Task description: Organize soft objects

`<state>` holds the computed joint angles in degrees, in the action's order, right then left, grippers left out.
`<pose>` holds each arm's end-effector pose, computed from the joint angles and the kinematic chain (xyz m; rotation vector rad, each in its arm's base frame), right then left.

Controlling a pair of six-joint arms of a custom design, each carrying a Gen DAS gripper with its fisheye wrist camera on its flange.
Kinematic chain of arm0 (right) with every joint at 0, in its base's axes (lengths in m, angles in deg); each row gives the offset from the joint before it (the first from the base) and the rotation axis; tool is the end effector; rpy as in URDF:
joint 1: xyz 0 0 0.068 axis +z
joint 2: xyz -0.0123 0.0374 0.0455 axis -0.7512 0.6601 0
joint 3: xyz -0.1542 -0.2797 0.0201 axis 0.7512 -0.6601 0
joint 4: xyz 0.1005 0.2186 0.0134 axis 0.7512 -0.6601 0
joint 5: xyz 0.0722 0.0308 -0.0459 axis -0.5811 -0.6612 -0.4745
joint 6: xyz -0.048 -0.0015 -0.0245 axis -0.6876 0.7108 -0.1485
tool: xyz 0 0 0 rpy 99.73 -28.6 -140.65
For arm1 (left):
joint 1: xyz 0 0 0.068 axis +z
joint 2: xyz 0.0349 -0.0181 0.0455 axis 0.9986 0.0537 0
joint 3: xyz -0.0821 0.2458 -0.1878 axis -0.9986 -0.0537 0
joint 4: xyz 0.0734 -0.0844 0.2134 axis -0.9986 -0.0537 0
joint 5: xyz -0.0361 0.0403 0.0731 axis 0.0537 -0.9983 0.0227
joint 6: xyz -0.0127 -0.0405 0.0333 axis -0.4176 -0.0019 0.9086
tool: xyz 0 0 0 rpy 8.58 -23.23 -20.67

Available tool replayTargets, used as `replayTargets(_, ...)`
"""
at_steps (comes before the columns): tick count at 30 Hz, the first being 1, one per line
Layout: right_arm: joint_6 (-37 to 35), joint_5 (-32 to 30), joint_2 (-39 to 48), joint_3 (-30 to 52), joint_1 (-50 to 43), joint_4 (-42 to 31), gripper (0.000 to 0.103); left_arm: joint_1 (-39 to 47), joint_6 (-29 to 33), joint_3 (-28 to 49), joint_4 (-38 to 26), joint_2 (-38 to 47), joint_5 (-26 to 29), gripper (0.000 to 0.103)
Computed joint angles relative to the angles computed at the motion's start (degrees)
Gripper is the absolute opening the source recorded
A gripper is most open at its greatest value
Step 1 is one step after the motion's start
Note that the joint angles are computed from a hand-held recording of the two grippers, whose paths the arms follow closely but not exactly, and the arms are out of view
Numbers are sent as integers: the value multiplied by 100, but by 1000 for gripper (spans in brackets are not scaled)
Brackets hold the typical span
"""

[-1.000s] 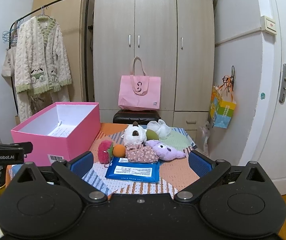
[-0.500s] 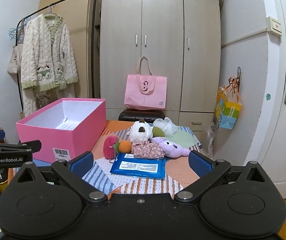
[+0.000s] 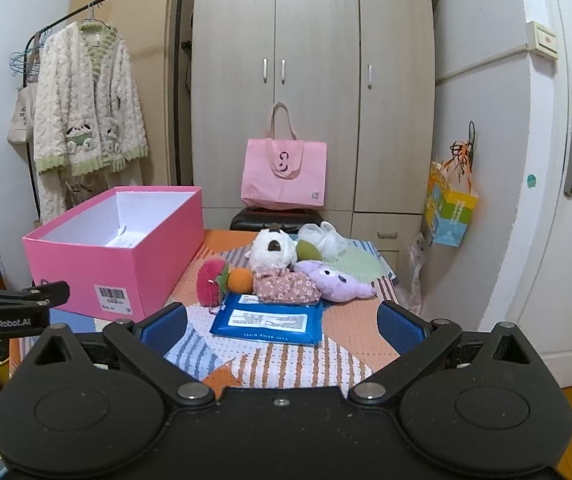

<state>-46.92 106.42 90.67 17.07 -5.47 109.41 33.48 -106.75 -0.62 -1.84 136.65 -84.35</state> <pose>0.1688 0.1372 0.1616 -0.2746 1.9572 0.1512 0.1525 -0.1540 0.1368 -0.1802 1.9526 0.2267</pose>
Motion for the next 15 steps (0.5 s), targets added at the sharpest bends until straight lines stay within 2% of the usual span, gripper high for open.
replayTargets(4, 23, -107, -5, -98, -105, 99, 103, 1, 8, 36, -97, -59, 38, 103)
replayTargets(8, 39, -280, -472, -148, -151, -262, 103, 3, 85, 173, -477, -355, 106, 103)
replayTargets(12, -52, -384, -921, -63, -255, -684, 103, 51, 379, 315, -607, -637, 171, 103)
replayTargets(15, -125, -759, -933, 34, -587, -782, 103, 141, 716, 456, -559, -681, 243, 103)
